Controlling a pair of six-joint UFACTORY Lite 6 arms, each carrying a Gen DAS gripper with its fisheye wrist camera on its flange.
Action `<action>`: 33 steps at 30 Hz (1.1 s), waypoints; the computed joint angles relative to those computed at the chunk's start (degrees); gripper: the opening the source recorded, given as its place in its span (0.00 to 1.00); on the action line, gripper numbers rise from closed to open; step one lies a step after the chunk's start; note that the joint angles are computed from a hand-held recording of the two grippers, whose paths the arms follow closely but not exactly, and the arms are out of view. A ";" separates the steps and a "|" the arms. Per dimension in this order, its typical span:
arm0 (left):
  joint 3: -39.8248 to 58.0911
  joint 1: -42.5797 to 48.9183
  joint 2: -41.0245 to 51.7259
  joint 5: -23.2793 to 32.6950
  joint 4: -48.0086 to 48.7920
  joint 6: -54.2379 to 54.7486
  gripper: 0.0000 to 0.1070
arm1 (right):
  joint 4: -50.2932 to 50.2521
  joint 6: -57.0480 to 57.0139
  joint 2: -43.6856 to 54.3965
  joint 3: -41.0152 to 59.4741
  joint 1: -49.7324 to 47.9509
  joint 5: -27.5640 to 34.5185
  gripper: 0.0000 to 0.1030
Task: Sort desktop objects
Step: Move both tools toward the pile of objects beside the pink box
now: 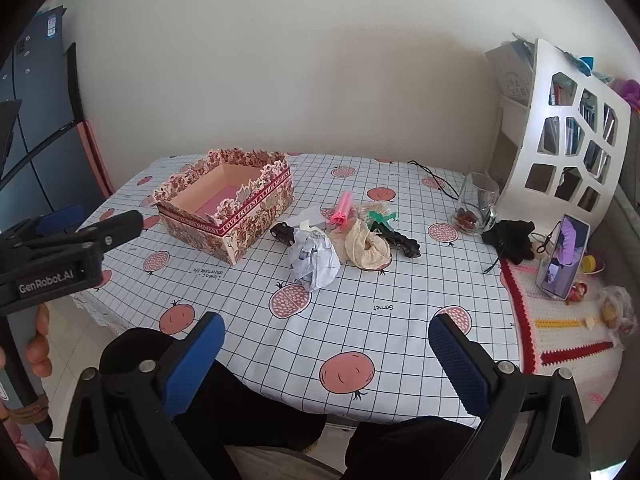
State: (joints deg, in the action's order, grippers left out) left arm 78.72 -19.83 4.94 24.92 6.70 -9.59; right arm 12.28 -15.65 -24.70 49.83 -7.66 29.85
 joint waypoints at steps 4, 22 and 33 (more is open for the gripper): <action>1.68 -2.05 3.98 -1.28 6.30 -7.11 0.96 | -0.44 -0.45 4.25 0.94 -0.52 -2.72 1.00; 12.36 -2.11 17.45 0.97 4.32 -7.89 0.96 | 7.21 -6.56 18.86 9.34 -3.57 -5.82 1.00; 36.37 -3.15 34.19 11.38 2.79 -7.64 0.96 | 6.43 -4.86 31.18 21.91 -4.80 -4.45 1.00</action>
